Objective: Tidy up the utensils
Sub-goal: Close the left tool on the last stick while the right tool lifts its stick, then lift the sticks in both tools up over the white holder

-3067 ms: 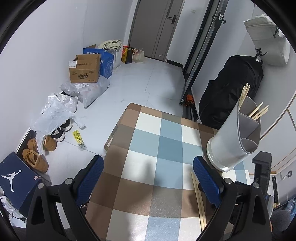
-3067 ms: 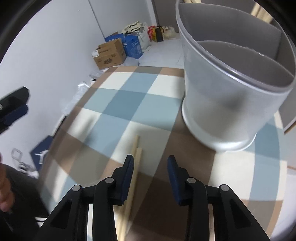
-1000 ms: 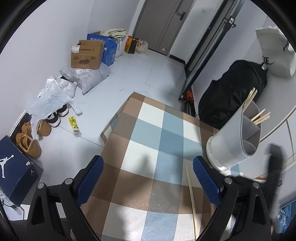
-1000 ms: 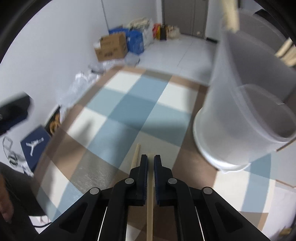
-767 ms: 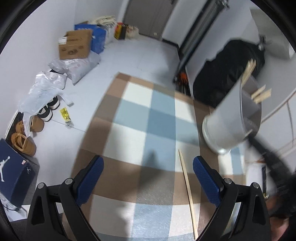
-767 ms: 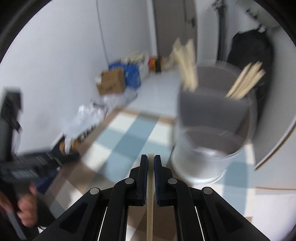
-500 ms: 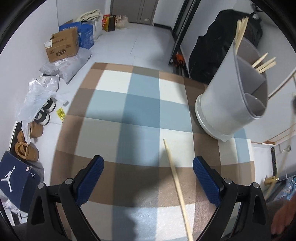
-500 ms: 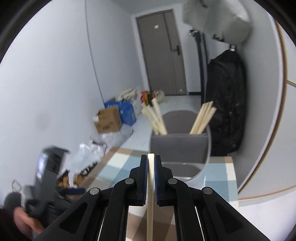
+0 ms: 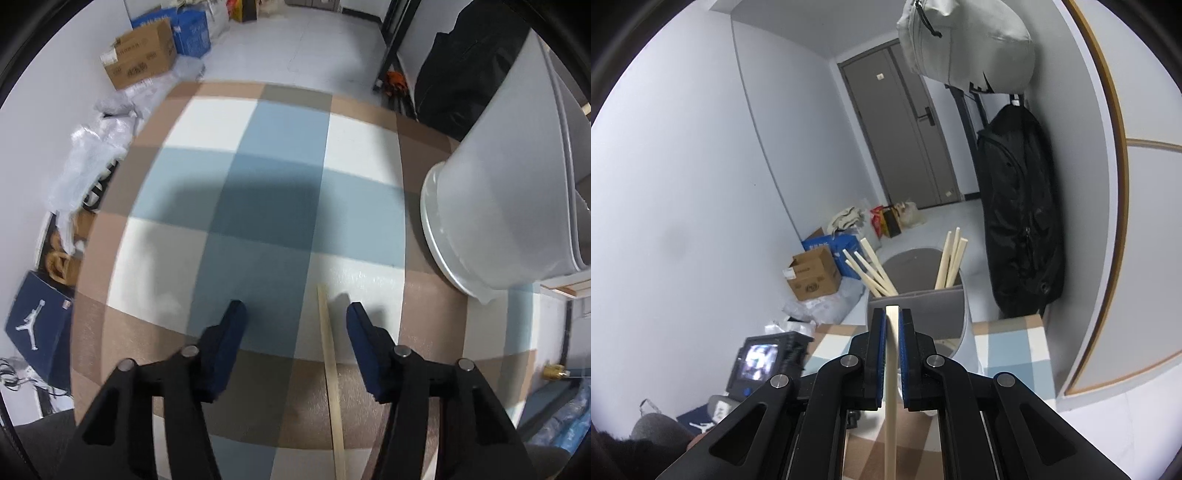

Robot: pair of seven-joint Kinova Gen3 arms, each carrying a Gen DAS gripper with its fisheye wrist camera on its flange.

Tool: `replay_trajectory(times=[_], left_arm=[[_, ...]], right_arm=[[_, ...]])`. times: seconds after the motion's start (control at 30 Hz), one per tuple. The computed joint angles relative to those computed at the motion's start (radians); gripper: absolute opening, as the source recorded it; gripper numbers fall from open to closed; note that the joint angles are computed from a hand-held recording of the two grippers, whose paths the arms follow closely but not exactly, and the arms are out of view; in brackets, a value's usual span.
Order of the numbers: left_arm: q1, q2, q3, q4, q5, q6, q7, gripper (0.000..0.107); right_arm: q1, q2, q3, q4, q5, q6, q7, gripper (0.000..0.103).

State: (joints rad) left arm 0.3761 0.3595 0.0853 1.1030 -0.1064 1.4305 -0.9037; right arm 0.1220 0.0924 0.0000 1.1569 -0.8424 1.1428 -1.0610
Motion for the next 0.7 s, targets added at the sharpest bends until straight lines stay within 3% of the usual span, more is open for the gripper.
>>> replay_trajectory(times=[0.13,0.2,0.27,0.4,0.7], left_arm=[[0.021,0.041,-0.008,-0.07,-0.021,0.082,0.033,0.037],[0.034,0.053,-0.014,-0.09,-0.039,0.101,0.043,0.015],[0.017,0.036,-0.013,-0.062,-0.012,0.068,0.051,0.002],[-0.027,-0.019,-0.011,0.031,0.049,-0.04,0.081,0.001],[-0.038,-0.175,0.008,0.196,0.014,-0.222,0.162,0.001]], right_arm=[[0.011,0.013,0.002,-0.013,-0.019,0.019,-0.01,0.006],[0.016,0.015,0.001,-0.017,-0.023,0.024,-0.015,0.006],[0.022,0.016,0.0,-0.018,-0.029,0.029,-0.017,0.006],[0.024,0.014,-0.001,-0.017,-0.025,0.024,-0.013,0.006],[0.028,0.028,0.0,-0.036,-0.011,0.045,-0.046,0.006]])
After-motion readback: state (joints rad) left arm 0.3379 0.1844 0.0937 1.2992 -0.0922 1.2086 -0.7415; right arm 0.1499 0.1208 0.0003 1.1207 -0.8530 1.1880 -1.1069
